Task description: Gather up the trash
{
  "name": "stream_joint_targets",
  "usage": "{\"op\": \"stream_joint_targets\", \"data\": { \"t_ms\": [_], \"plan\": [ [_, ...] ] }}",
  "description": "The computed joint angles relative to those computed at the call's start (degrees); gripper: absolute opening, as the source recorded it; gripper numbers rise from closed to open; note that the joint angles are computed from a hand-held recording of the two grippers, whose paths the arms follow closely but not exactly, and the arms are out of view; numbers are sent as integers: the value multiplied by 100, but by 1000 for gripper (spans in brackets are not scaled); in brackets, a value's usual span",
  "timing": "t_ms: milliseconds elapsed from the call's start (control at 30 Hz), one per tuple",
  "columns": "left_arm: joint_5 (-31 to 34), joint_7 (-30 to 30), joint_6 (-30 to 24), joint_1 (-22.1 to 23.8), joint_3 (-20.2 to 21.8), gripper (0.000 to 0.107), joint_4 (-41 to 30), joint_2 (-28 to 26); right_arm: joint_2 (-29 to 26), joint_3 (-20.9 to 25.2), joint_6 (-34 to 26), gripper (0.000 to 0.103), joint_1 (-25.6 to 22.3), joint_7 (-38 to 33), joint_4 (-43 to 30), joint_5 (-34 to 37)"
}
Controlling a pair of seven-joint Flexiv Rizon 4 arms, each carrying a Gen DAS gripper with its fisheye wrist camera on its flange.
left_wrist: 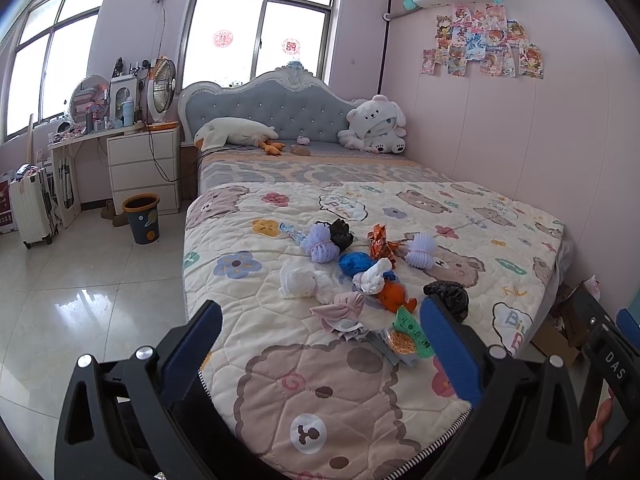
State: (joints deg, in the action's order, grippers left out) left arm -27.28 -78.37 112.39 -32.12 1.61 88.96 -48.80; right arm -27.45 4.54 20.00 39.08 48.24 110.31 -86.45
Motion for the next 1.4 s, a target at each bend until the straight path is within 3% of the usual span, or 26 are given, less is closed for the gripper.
{"op": "stream_joint_targets", "data": {
  "t_ms": [1400],
  "plan": [
    [-4, -36, -111, -80, 115, 96, 9, 9, -46, -19, 125, 95, -59, 168, 52, -107]
  ]
}}
